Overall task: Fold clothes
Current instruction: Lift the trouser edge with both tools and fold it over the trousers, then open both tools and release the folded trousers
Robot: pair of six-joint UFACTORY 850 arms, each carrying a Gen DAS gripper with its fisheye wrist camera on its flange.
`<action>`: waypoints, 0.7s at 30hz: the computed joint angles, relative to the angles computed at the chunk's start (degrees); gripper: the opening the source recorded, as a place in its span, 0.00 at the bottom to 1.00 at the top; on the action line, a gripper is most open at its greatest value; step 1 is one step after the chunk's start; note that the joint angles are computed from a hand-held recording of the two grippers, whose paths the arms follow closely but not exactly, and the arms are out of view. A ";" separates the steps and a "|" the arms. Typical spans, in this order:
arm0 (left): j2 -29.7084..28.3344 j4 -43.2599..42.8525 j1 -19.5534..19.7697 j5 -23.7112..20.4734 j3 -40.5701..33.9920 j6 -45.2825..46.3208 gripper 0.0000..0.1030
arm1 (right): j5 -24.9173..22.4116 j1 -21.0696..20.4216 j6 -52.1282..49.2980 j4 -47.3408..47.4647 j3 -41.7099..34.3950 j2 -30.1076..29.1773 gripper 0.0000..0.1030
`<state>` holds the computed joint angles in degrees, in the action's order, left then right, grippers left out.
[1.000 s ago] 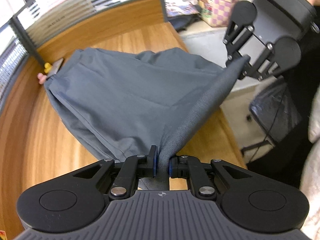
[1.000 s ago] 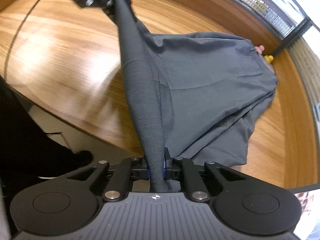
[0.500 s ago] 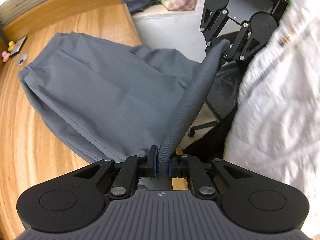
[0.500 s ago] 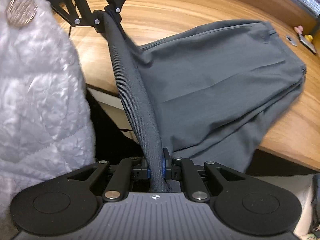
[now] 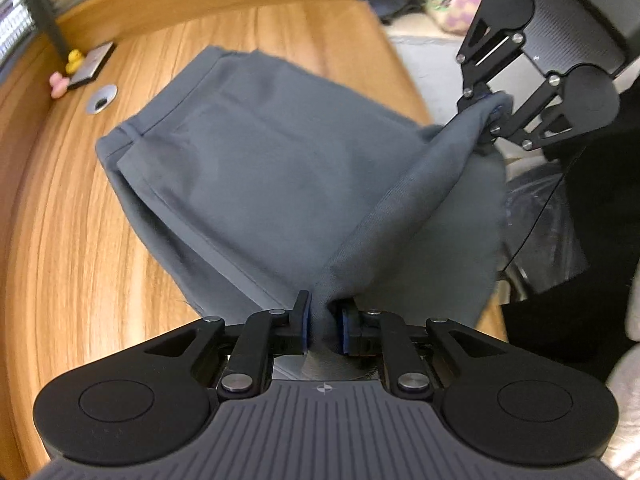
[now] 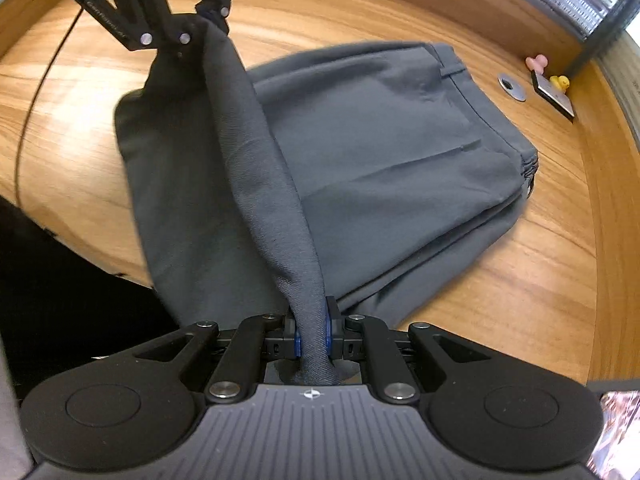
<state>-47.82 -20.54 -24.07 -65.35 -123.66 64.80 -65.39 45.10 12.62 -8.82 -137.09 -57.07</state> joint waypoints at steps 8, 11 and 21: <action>-4.38 1.84 0.00 -1.09 -4.47 -3.66 0.33 | 1.99 -1.52 0.57 -0.19 0.65 -1.45 0.36; -7.54 0.76 0.87 -4.63 -9.89 -7.02 0.37 | 2.96 -1.74 1.53 -1.07 2.26 -0.63 0.44; -3.69 -1.63 4.47 -0.41 -6.48 -12.46 0.38 | 3.85 -1.33 8.41 -9.37 7.82 4.29 0.47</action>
<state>-51.51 -22.18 -19.60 -65.76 -130.14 52.34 -61.54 43.77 21.03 -18.18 -129.28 -52.78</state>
